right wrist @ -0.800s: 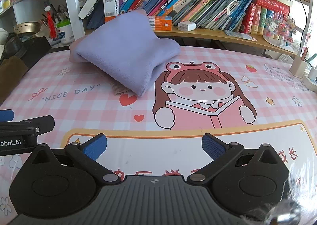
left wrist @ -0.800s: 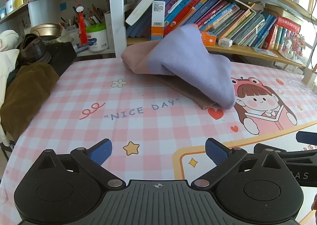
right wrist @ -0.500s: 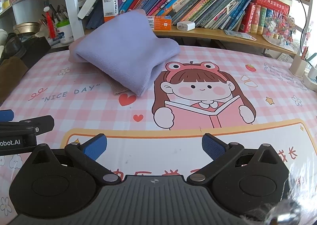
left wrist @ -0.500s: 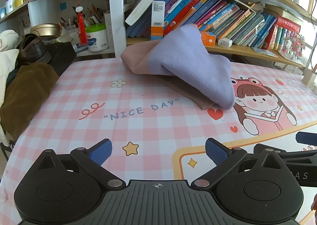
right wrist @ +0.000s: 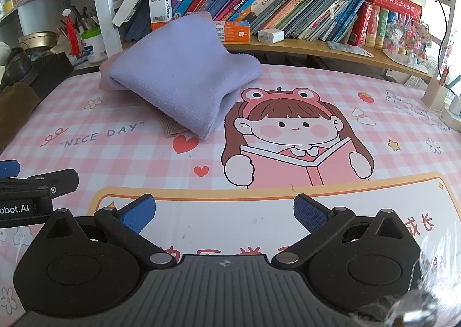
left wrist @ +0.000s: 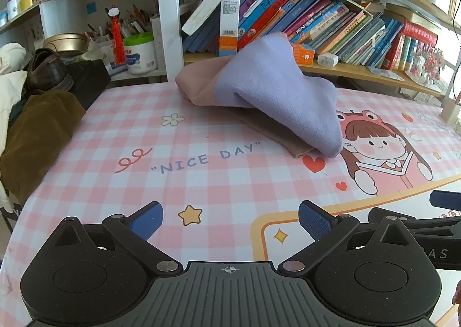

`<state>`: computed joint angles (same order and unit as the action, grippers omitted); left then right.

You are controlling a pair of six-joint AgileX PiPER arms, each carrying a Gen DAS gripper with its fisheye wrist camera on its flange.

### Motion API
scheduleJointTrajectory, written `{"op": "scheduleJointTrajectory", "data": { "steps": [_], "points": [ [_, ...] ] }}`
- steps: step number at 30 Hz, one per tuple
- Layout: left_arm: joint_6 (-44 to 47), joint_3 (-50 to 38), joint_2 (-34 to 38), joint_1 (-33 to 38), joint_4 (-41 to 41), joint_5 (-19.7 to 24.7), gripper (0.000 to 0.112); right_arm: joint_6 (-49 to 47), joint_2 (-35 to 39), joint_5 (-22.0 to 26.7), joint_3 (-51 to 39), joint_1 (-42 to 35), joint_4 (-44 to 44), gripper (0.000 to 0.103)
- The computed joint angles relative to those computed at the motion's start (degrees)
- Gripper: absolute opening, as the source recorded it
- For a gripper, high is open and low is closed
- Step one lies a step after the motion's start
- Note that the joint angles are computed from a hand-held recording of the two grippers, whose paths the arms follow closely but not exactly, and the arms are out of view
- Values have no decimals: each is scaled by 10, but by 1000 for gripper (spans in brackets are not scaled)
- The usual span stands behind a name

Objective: Fold clothes

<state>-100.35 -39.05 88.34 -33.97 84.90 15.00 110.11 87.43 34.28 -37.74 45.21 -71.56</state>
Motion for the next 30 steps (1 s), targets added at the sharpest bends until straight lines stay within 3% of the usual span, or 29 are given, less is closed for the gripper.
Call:
{"op": "scheduleJointTrajectory", "data": {
  "steps": [30],
  "points": [
    [37,-5,1,9,-36,-9,102,-9,4,1,-5,-3,19,103]
  ]
}}
